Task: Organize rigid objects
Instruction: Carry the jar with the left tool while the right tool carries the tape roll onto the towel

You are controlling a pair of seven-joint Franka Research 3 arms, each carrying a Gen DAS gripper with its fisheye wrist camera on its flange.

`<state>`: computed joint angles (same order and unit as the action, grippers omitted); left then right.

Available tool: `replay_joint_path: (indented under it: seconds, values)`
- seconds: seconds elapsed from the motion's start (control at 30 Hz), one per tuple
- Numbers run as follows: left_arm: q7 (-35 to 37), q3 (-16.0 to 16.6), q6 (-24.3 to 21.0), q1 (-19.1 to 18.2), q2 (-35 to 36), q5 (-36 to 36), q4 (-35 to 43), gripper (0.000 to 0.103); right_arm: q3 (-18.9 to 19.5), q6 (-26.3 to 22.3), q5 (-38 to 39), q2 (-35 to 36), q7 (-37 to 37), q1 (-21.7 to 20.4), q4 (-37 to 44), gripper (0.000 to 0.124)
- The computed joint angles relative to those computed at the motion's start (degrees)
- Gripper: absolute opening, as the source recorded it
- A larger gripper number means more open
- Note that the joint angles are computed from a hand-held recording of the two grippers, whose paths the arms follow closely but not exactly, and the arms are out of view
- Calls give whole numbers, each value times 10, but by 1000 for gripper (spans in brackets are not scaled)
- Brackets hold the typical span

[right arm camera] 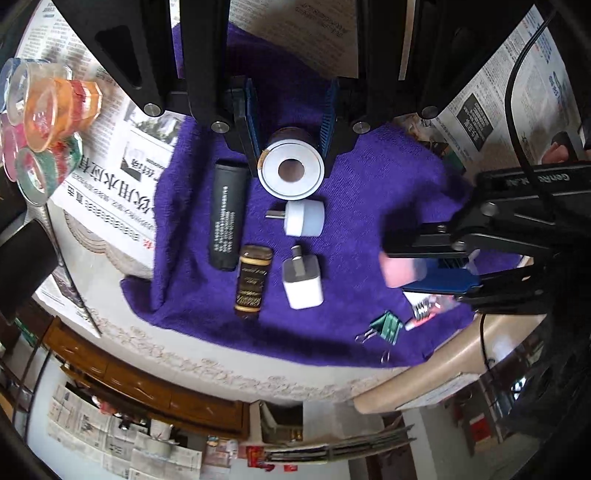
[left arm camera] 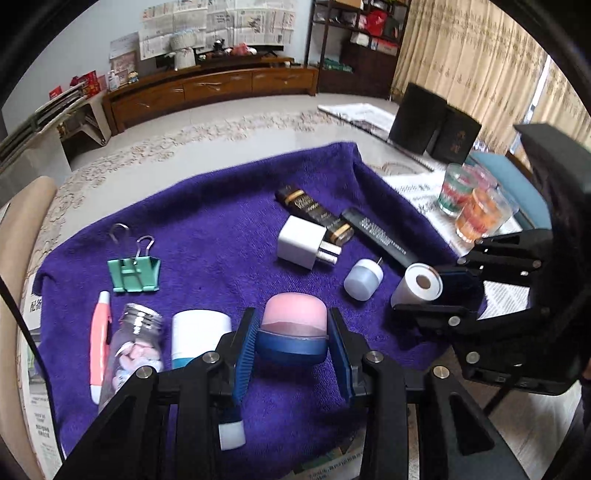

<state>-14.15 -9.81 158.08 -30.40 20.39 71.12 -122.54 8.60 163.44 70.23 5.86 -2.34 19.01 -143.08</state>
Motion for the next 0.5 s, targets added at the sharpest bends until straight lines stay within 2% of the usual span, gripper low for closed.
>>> replay_joint_path:
  seconds: [0.17,0.5]
  values:
    - [83,-8,-8,8,16,-65,9,36,-5,-21,-29,6,25,-6,8,28]
    - [166,-3,-17,-1,17,-124,11,36,-11,-50,-143,12,101,-18,18,28]
